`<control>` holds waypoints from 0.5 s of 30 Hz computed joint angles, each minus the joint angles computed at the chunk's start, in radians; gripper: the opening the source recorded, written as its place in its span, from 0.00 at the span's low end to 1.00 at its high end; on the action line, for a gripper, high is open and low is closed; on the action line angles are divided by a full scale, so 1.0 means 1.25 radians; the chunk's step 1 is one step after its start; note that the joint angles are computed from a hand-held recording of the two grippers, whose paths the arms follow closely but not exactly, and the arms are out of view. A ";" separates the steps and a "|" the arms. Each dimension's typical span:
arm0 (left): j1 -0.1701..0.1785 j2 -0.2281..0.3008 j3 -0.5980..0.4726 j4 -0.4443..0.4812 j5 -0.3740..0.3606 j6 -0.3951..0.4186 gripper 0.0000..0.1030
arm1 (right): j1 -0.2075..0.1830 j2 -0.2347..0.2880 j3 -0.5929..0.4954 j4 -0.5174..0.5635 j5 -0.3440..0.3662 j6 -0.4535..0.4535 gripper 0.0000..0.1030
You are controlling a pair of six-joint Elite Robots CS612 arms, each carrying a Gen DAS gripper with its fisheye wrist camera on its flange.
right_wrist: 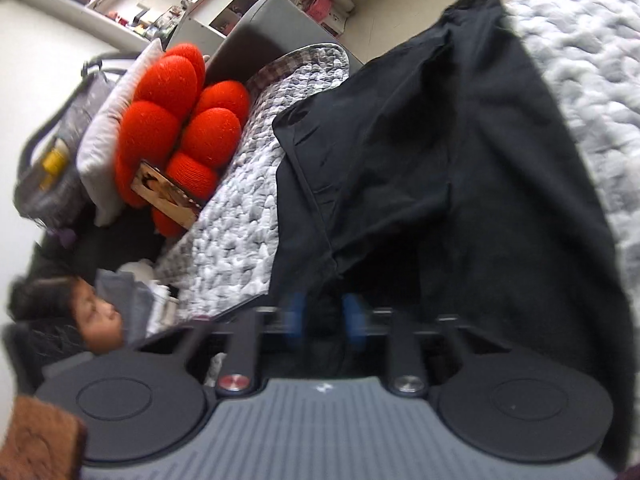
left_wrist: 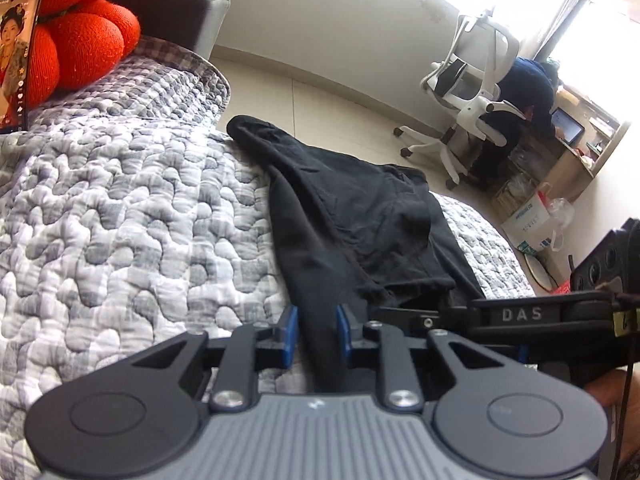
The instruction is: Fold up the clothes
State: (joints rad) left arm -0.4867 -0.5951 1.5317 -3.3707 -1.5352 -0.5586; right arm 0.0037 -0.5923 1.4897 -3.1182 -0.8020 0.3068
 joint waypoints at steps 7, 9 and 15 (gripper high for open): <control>0.000 -0.002 0.003 0.004 0.002 0.026 0.21 | -0.003 -0.016 0.017 -0.096 -0.043 -0.028 0.06; -0.001 -0.002 0.001 0.022 -0.001 0.031 0.21 | -0.003 -0.017 0.020 -0.116 -0.071 -0.033 0.06; 0.000 -0.003 0.001 0.034 -0.006 0.025 0.21 | 0.000 -0.005 0.007 -0.039 -0.123 -0.039 0.05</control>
